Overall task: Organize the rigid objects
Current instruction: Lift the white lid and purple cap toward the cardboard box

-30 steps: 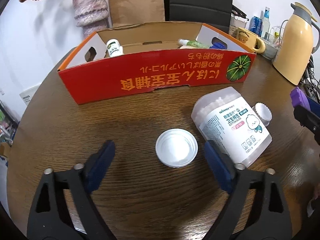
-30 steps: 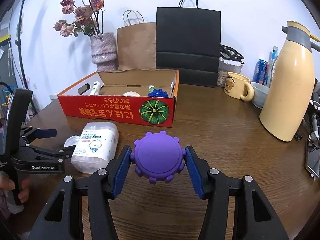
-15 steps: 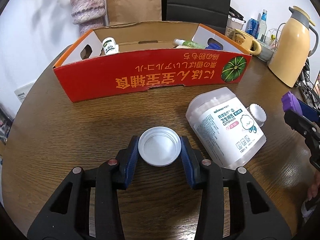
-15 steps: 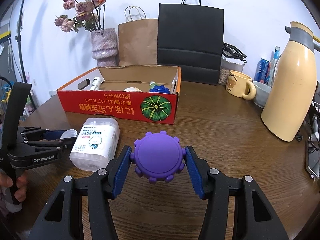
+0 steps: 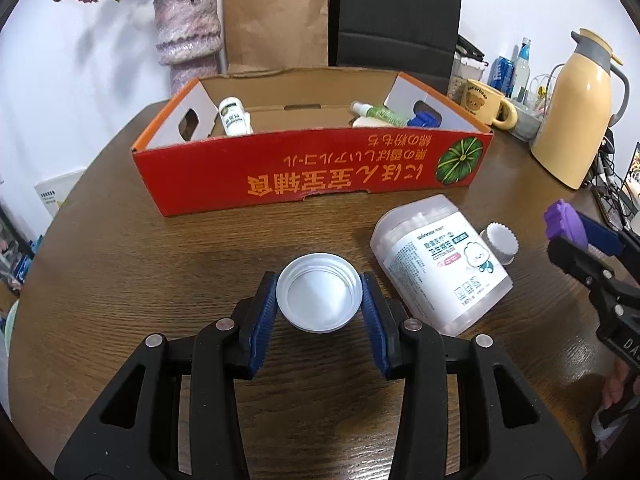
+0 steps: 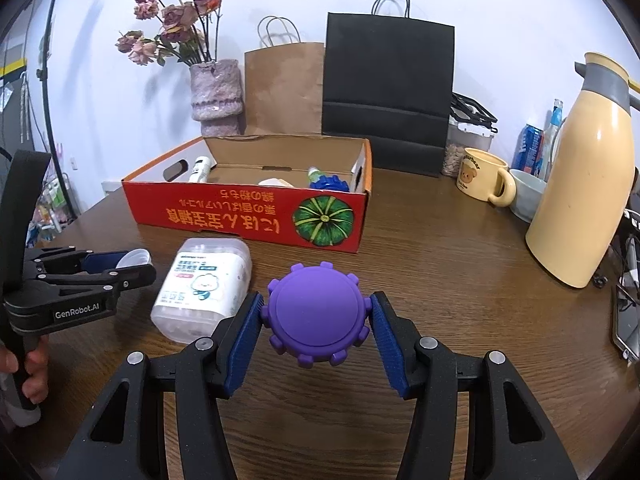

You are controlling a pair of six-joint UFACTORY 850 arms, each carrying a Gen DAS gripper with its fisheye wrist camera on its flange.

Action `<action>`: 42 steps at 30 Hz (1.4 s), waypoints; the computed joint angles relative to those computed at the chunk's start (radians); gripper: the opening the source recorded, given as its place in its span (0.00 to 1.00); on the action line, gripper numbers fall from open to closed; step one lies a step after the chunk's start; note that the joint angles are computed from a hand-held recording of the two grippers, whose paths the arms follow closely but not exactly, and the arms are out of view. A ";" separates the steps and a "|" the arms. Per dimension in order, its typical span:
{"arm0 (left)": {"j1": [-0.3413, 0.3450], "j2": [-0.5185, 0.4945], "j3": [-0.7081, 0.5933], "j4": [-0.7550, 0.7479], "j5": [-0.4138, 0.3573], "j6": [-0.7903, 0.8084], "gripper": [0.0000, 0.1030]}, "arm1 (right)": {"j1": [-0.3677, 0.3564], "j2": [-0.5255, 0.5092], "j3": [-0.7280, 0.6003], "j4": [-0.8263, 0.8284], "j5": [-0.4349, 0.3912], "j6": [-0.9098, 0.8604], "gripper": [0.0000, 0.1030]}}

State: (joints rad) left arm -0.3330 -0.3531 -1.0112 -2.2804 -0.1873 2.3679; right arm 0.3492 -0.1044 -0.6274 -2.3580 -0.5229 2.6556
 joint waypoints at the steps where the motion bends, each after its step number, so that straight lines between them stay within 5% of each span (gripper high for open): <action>1: 0.000 0.007 0.008 -0.041 -0.007 0.042 0.36 | 0.003 -0.001 -0.001 0.001 0.000 -0.001 0.58; 15: 0.004 0.080 0.061 -0.345 -0.065 0.328 0.36 | 0.034 -0.012 -0.037 0.046 0.003 -0.030 0.58; 42: 0.023 0.069 -0.060 -0.363 -0.069 0.270 0.36 | 0.030 -0.057 -0.200 0.139 0.012 -0.164 0.58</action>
State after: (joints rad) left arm -0.3099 -0.2842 -1.0714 -2.6430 -0.2565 2.6375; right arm 0.3796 -0.1615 -0.8273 -2.2194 -0.5113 2.4918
